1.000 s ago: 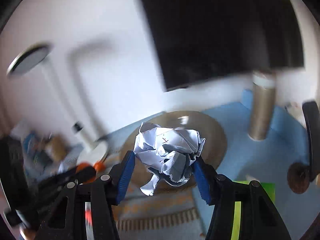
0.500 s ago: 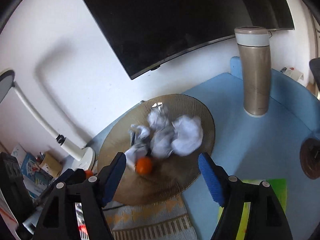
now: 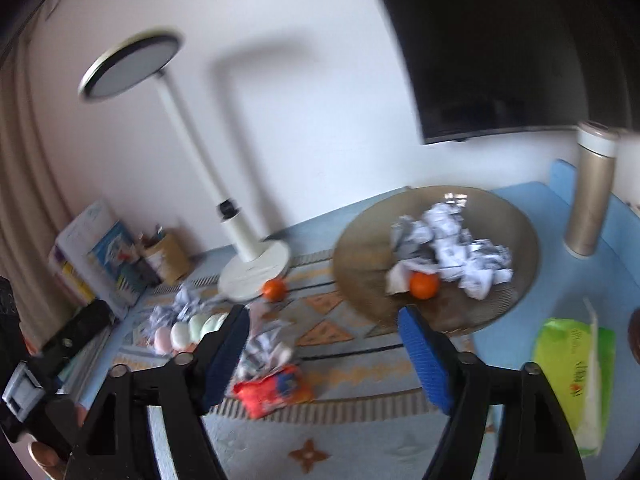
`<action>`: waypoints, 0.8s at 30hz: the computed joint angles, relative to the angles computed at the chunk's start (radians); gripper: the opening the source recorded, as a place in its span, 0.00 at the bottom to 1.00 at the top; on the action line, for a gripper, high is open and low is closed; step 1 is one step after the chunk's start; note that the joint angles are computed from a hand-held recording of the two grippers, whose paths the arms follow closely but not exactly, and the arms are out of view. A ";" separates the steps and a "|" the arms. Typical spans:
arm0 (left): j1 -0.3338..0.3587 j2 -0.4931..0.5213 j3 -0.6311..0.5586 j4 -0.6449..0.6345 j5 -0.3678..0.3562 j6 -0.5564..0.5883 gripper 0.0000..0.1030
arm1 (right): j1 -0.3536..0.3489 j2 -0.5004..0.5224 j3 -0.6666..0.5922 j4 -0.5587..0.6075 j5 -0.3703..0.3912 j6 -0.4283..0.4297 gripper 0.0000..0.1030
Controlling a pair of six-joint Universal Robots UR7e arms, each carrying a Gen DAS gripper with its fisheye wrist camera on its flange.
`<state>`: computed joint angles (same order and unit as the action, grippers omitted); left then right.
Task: Organize objects
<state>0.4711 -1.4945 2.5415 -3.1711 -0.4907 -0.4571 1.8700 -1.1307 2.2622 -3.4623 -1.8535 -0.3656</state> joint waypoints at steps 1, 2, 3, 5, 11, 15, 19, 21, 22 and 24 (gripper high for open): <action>-0.003 -0.034 0.026 0.053 0.027 -0.048 0.99 | 0.007 0.022 0.009 -0.032 -0.010 -0.007 0.91; 0.001 -0.064 0.049 0.130 0.062 -0.109 0.99 | 0.011 0.045 0.016 -0.062 -0.019 -0.012 0.91; 0.012 -0.080 0.060 0.198 0.084 -0.161 0.99 | 0.013 0.075 0.027 -0.099 -0.032 -0.026 0.91; 0.051 -0.103 0.077 0.314 0.102 -0.244 0.99 | 0.010 0.126 0.029 -0.139 -0.053 -0.049 0.91; 0.159 -0.012 0.113 0.175 0.090 -0.209 0.99 | -0.026 0.237 0.025 -0.198 -0.054 -0.096 0.91; 0.195 -0.010 0.130 0.098 0.059 -0.212 0.99 | -0.050 0.289 0.017 -0.247 -0.063 -0.131 0.91; 0.221 -0.018 0.140 0.015 -0.006 -0.177 0.99 | -0.042 0.334 -0.005 -0.287 -0.122 -0.125 0.91; 0.231 -0.016 0.135 0.010 -0.029 -0.171 0.99 | -0.029 0.355 -0.009 -0.343 -0.156 -0.134 0.91; 0.233 -0.014 0.133 0.010 -0.035 -0.167 0.99 | -0.028 0.356 -0.008 -0.351 -0.158 -0.137 0.91; 0.234 -0.011 0.132 0.009 -0.045 -0.155 0.99 | -0.025 0.362 -0.005 -0.375 -0.162 -0.148 0.91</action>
